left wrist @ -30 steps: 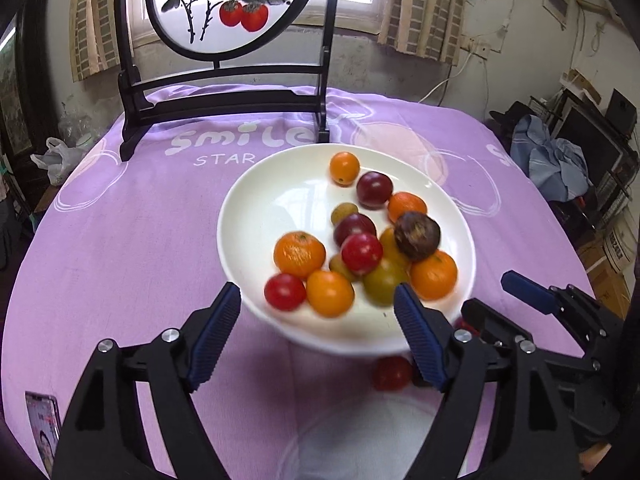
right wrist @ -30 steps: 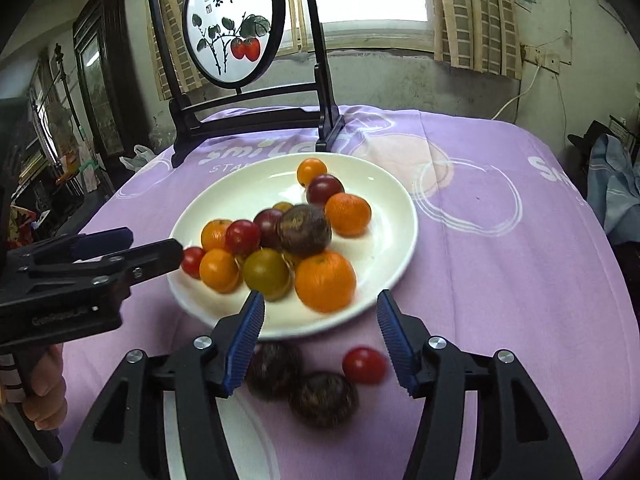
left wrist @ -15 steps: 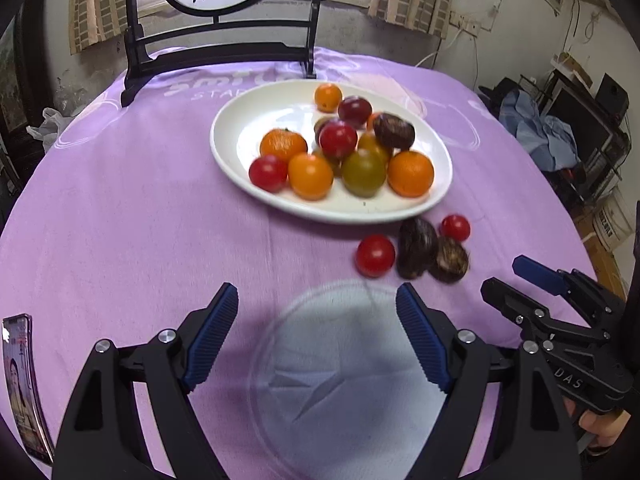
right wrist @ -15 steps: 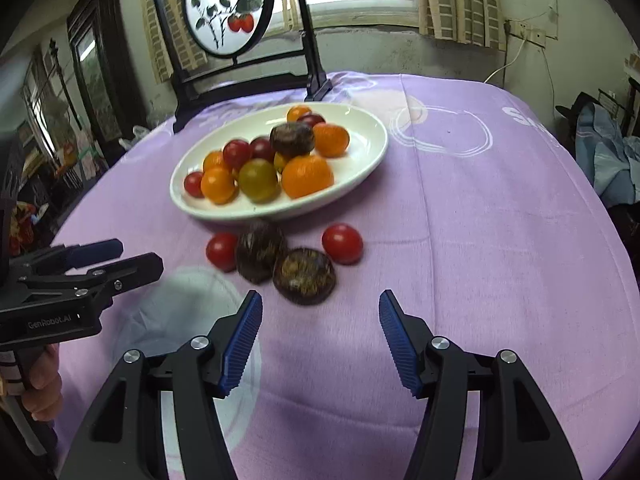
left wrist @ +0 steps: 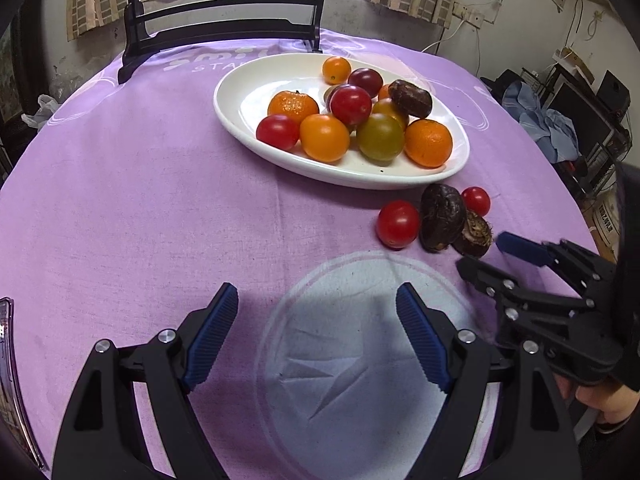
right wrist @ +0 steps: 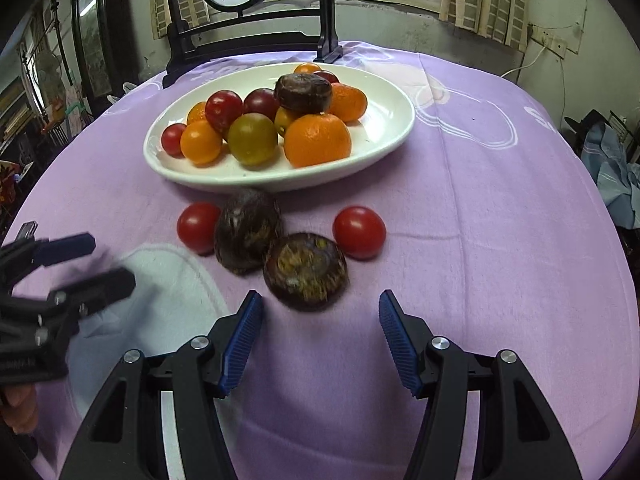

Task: Organize fruits
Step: 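Grasp a dark round fruit with the right tool while the left tool grasps a red cherry tomato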

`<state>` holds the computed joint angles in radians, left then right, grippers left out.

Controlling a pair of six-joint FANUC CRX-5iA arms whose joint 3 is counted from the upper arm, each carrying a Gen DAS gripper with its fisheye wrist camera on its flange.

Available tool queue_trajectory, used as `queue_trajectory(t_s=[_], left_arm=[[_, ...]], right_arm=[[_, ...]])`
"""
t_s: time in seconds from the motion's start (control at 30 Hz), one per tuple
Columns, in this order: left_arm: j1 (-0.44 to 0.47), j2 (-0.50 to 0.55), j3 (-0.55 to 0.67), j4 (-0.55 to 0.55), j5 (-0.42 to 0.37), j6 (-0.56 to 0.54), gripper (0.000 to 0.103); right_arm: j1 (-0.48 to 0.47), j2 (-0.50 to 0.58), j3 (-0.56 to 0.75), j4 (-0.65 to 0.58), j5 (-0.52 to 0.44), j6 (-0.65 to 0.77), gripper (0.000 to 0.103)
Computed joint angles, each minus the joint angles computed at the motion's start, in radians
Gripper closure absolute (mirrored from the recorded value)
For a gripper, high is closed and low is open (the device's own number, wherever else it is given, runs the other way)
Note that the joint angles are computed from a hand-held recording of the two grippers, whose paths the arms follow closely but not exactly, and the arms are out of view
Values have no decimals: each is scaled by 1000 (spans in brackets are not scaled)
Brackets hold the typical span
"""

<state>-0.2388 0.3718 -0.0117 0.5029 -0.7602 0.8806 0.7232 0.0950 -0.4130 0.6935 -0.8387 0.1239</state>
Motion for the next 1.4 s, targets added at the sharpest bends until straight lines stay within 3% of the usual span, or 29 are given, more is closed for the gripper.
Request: queue_trajectory(t_s=[0.1,0.13,0.17,0.23,0.8,1.0,1.2,1.4], left_arm=[[0,0,-2,9,-2,-14,24],[0,2,0,6,-3,-13,24],[1,4,3,4,-5,-10,24],[1,9,9,-2,-11,1,24],[-31,15,18,-68,9,31,25],[-75,36,72,-178,30,103,34],[-106,72,135,-203,5,115,40],[-124,97,171,-198,5,92,55]], right_arm=[[-12,33,35,1,-8,23,41],[-13,39,45,-3,-11,33,44],[-12,38,47,-7,-6,45,55],[-1,31,33,17,-4,28,59],[48,-129,-134,70,62,-182,59],[59,-143,-142,86,87,-174,59],[57,-159,-151,84,97,-180,59],[55,-163,-154,80,107,-174,59]])
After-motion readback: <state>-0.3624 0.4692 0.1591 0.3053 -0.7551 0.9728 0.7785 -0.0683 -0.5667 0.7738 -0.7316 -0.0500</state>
